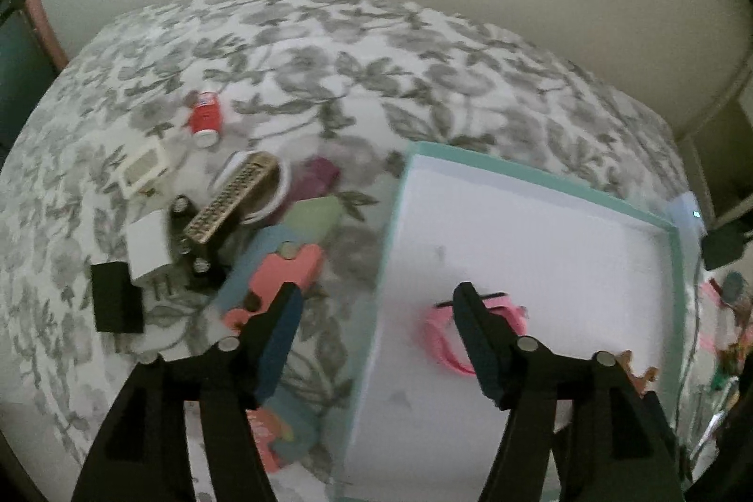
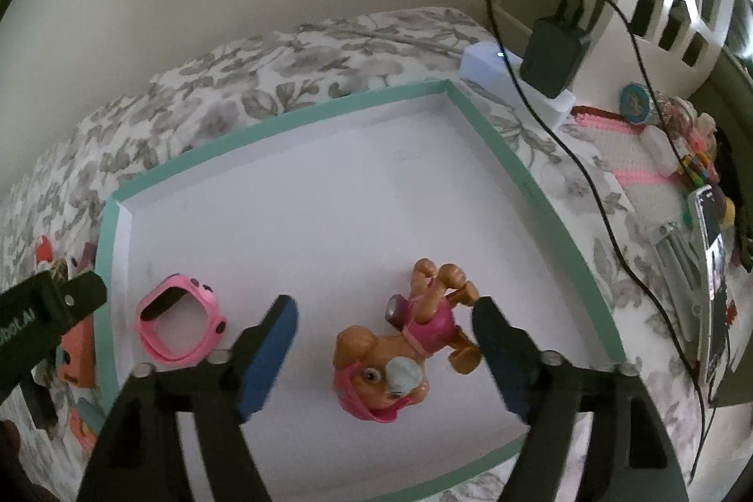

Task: Organize rigid objects
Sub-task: 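Lower and release the band with the left gripper while the right releases the puppy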

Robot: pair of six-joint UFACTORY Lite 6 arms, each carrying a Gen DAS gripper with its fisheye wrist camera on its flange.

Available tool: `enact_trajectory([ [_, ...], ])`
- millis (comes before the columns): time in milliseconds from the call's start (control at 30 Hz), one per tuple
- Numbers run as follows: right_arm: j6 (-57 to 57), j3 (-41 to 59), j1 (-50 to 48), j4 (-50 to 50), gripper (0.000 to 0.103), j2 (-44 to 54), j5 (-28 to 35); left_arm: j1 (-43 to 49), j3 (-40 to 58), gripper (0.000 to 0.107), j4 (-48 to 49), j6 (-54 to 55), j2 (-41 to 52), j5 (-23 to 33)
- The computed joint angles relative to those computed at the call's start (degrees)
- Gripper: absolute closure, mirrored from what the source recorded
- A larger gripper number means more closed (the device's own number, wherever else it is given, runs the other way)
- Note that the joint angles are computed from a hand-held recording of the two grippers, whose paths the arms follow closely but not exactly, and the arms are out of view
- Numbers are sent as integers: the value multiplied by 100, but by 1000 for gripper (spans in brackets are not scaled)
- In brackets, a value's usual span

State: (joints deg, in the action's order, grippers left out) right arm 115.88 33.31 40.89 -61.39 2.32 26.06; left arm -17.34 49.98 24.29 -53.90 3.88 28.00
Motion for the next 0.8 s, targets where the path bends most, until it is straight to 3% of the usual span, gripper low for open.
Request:
enact_trajectory([
  [67, -34, 61, 33, -20, 20, 98, 11, 3, -27, 21, 276, -298, 33, 87],
  [133, -26, 102, 73, -79, 16, 153, 31, 34, -29, 21, 419, -460, 65, 165],
  [267, -4, 151, 131, -120, 2, 228, 55, 178, -126, 13, 506, -599, 0, 143],
  [667, -11, 230, 201, -187, 0, 211, 107, 655, -224, 11, 315, -111, -266, -25],
  [800, 160, 219, 302, -406, 0, -31, 184, 1089, -281, 5, 87, 361, -623, -119],
])
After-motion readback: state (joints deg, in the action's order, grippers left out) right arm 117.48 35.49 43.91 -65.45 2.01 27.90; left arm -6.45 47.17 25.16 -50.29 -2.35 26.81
